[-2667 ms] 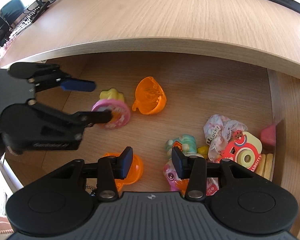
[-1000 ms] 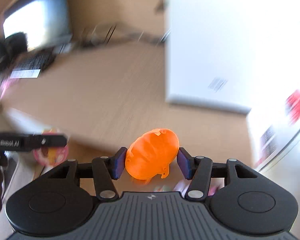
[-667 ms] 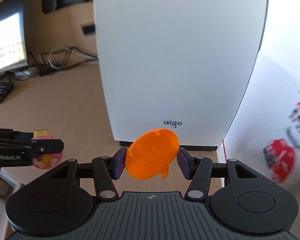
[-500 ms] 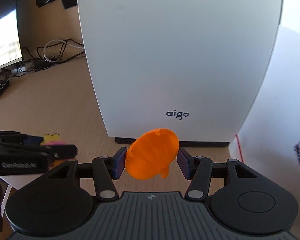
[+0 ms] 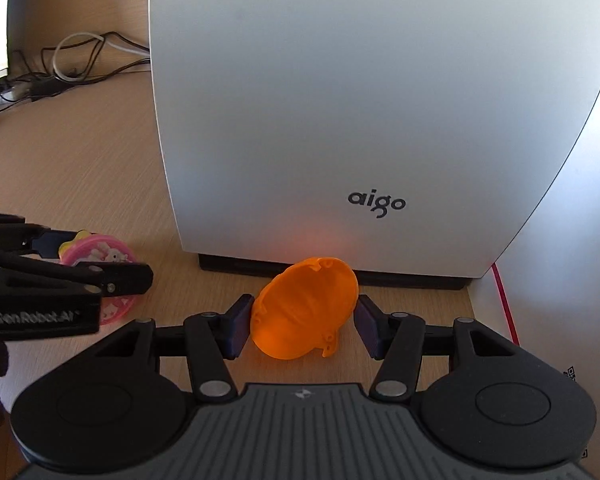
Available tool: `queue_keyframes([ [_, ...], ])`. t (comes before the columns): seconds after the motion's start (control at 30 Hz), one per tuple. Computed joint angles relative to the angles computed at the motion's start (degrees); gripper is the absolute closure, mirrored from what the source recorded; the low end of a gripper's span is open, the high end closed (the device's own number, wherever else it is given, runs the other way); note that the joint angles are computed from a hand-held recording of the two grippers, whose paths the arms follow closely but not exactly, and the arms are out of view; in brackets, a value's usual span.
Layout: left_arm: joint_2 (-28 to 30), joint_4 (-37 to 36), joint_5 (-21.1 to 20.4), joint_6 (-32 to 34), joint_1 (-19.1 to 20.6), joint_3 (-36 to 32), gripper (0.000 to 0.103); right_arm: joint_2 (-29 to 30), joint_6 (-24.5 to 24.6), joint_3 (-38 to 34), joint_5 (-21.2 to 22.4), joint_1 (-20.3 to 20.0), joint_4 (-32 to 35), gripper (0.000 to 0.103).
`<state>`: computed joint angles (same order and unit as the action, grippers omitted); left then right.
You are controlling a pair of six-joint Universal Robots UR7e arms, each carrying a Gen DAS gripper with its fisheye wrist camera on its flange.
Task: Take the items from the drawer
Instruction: 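Lift both toys onto the desk beside the white case and open both tools, then grasp the orange curved toy with the left tool while the right tool reaches into the drawer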
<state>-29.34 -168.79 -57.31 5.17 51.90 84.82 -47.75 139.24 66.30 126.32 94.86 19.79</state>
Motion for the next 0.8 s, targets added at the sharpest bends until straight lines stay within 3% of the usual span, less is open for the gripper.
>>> queue_keyframes([
  [0.17,0.02,-10.71,-1.89,4.33,-0.38,2.38,0.044,-0.02,4.60,-0.26,2.52,-0.05,-0.17,0.041],
  [0.33,-2.99,-13.76,0.89,1.07,-2.04,6.83,0.045,-6.65,5.85,6.52,-3.60,-0.81,-2.58,0.040],
  [0.4,-4.23,-18.34,2.41,1.15,-3.05,9.59,0.045,-9.89,5.67,9.90,-5.16,-0.70,-2.98,0.038],
  [0.47,-5.42,-24.24,5.06,0.97,-4.33,13.05,0.045,-14.81,4.09,16.07,-7.54,-1.27,-6.21,0.026],
  [0.57,-7.16,-32.40,8.18,-0.17,-5.96,18.43,0.045,-20.51,1.28,24.69,-11.32,-3.01,-12.57,0.023],
  [0.63,-9.32,-31.43,9.65,-4.01,-6.92,21.63,0.045,-24.10,0.86,30.49,-13.83,-4.69,-17.57,0.022],
  [0.7,-12.54,-26.19,7.87,-7.78,-7.29,24.41,0.045,-26.33,1.39,32.62,-13.83,-5.56,-17.91,0.021],
  [0.8,-16.46,-14.50,2.85,-10.87,-6.96,26.33,0.045,-24.21,4.43,27.56,-13.76,-5.44,-5.89,0.021],
])
